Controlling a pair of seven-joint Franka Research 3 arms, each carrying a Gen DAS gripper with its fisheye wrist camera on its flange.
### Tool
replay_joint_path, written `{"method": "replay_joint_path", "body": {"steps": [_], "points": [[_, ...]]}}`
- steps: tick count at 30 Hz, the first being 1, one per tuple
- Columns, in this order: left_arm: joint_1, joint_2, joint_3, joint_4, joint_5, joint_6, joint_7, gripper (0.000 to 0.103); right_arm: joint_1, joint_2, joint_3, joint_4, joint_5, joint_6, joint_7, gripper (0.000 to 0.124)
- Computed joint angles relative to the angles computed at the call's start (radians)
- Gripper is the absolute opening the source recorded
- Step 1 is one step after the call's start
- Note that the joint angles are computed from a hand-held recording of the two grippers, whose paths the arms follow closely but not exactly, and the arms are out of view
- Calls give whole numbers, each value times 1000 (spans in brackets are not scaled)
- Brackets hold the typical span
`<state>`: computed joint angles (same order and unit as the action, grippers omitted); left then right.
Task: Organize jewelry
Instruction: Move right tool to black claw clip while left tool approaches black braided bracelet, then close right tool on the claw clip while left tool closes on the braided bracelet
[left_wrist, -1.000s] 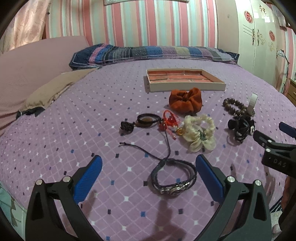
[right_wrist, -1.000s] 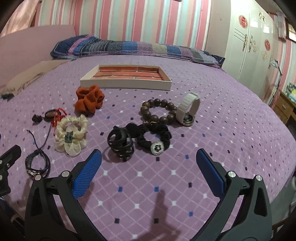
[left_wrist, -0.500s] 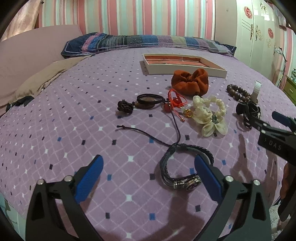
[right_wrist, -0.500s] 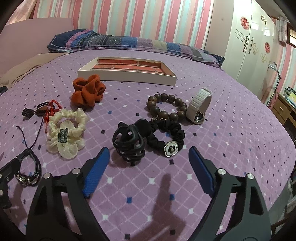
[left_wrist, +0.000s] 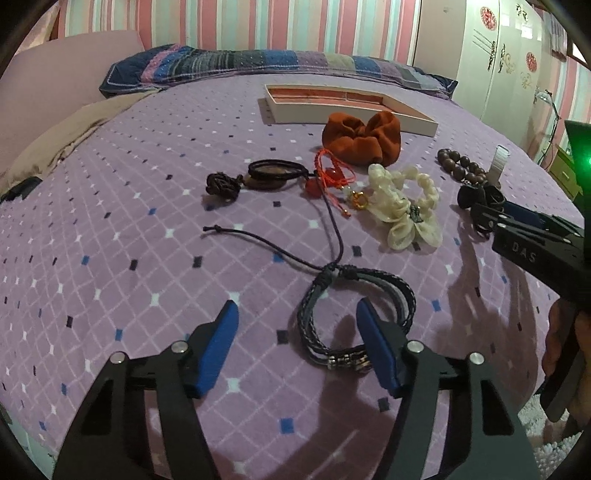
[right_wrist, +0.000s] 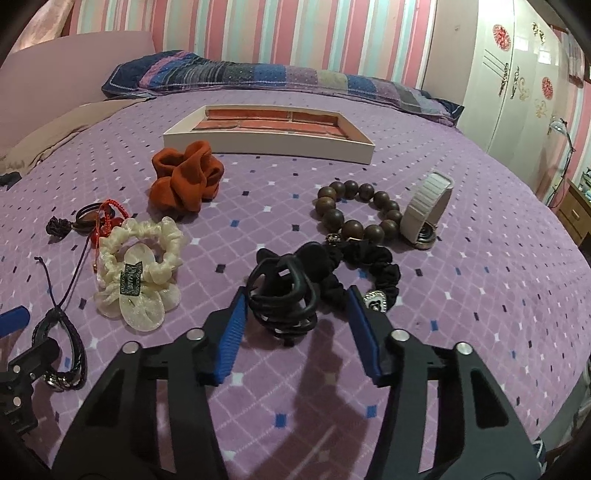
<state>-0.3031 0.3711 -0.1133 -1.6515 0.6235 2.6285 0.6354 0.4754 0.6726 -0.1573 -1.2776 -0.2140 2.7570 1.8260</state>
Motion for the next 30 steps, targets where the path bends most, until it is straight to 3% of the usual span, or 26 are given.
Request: {"method": "replay_joint_path", "body": {"steps": [6, 16, 20, 24, 30], "points": [[15, 42, -19, 60, -65, -29, 98, 53, -32, 22, 46, 42, 53, -25, -54, 38], [-1, 92, -4, 136, -93, -50, 161, 46, -36, 24, 52, 46, 92, -20, -81, 38], [1, 93, -1, 137, -97, -41, 167, 21, -48, 22, 65, 42, 113, -13, -100, 37], [10, 88, -3, 130, -118, -35, 168, 11, -52, 10, 73, 25, 129, 1, -123, 37], [12, 73, -4, 116, -126, -21, 153, 10, -67, -11, 90, 5, 164, 24, -162, 37]]}}
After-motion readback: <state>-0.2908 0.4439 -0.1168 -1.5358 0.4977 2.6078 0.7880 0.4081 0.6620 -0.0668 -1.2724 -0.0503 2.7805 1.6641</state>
